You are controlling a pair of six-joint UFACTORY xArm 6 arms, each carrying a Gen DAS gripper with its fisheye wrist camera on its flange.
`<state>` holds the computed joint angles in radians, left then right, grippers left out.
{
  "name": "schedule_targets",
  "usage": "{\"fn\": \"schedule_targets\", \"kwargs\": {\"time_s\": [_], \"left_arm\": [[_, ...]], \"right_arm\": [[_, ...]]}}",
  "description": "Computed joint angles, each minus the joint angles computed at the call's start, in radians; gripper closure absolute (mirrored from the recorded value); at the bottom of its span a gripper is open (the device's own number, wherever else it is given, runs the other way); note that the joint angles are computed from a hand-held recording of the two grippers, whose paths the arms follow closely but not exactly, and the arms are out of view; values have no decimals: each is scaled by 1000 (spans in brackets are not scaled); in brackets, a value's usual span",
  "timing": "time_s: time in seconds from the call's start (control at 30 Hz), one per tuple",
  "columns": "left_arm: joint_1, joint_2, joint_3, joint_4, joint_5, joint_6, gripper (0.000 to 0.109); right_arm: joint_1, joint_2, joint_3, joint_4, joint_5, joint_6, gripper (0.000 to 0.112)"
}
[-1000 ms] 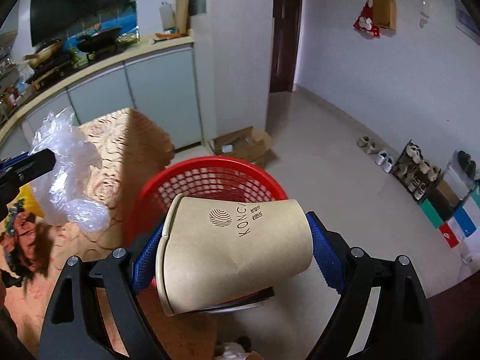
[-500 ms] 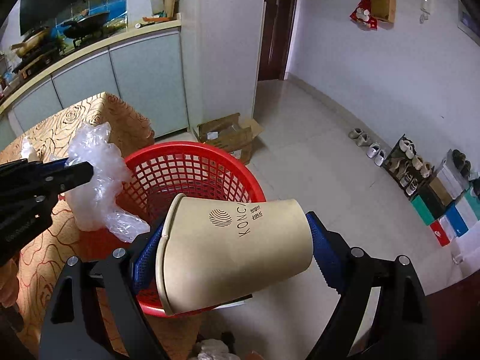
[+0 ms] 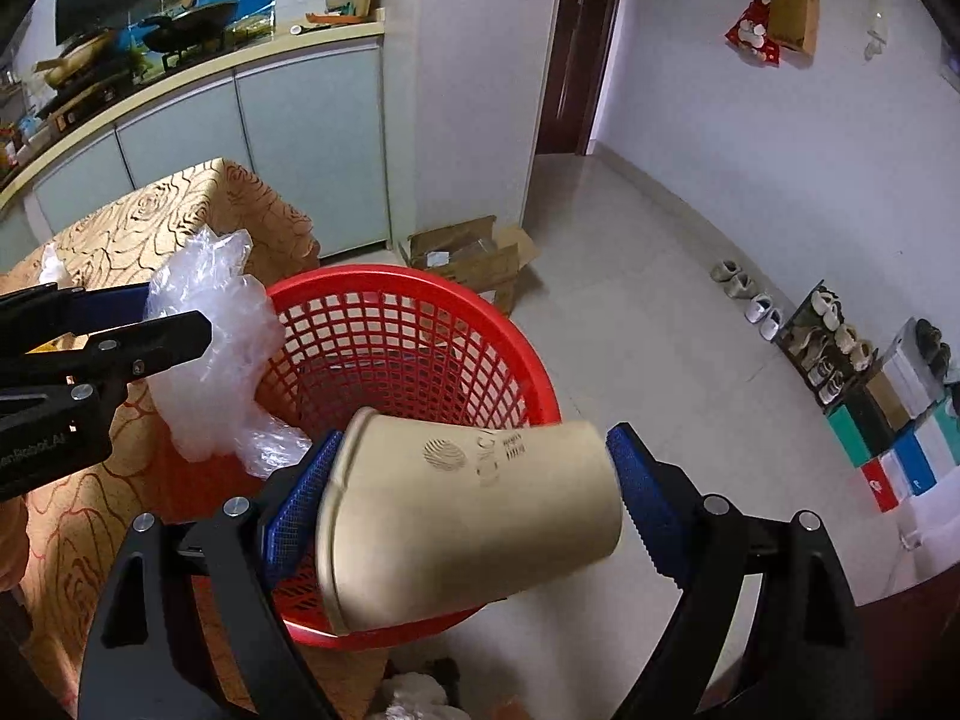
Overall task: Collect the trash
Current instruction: 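Open the left gripper and right gripper to drop bag and cup into the basket, then move both tools back over the remaining trash on the table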
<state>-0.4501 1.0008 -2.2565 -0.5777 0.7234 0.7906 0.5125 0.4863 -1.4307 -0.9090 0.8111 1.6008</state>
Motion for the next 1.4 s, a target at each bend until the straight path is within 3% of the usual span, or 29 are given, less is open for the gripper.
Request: {"fn": "schedule_targets", "kwargs": {"time_s": [0.23,0.47,0.87,1.17,1.4], "left_arm": [[4,-34,32,-34,-21,29,57],[5,-103,127,-74,-71,72,57],[26,-322,426,-241,-230,242,54],[56,-484,642,-441,-369,429,40],[90,-601,767,-684,-461,636,18]], "right_arm": [[-7,-38,38,-21,-54,47,27],[27,-83,53,-49,32,83,27],[100,-139,78,-95,115,160,27],[180,-113,6,-141,164,185,27],[233,-62,-89,-171,175,174,21]]}}
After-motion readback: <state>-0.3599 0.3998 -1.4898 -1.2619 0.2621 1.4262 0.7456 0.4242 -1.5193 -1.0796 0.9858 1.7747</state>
